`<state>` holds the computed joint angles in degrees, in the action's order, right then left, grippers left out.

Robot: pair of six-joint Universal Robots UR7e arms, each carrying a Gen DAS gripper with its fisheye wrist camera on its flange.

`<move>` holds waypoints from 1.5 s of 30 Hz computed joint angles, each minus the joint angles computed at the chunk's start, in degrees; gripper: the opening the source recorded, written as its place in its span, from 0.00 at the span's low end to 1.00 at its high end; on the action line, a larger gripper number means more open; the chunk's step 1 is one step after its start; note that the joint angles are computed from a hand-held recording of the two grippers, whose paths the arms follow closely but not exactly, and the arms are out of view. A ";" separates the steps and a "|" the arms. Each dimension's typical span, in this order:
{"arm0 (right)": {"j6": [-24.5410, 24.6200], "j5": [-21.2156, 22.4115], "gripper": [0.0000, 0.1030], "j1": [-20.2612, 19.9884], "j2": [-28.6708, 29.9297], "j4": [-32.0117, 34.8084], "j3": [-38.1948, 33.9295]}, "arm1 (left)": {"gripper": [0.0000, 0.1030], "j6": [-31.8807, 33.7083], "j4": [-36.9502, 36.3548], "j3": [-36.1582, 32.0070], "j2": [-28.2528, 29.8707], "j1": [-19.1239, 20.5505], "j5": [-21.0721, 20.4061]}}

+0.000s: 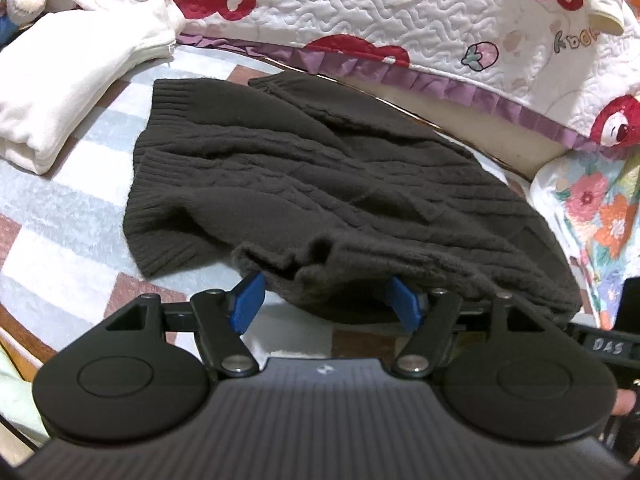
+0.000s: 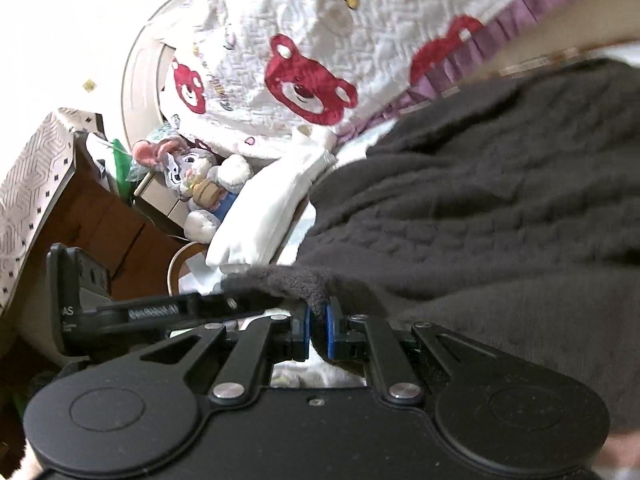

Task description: Fold clothes

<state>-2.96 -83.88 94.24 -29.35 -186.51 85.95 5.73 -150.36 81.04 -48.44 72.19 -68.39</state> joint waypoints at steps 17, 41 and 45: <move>10.65 13.75 0.11 -3.44 0.75 -1.90 1.22 | 0.66 -5.52 -2.53 1.57 -0.81 0.23 4.19; 20.76 24.34 0.11 -4.61 -3.41 -11.80 6.04 | 0.75 9.53 -6.25 9.94 -6.19 -0.60 -15.30; 20.69 23.31 0.11 -4.57 -3.61 -10.77 5.96 | 0.75 17.29 -5.59 12.15 -6.47 -1.86 -11.98</move>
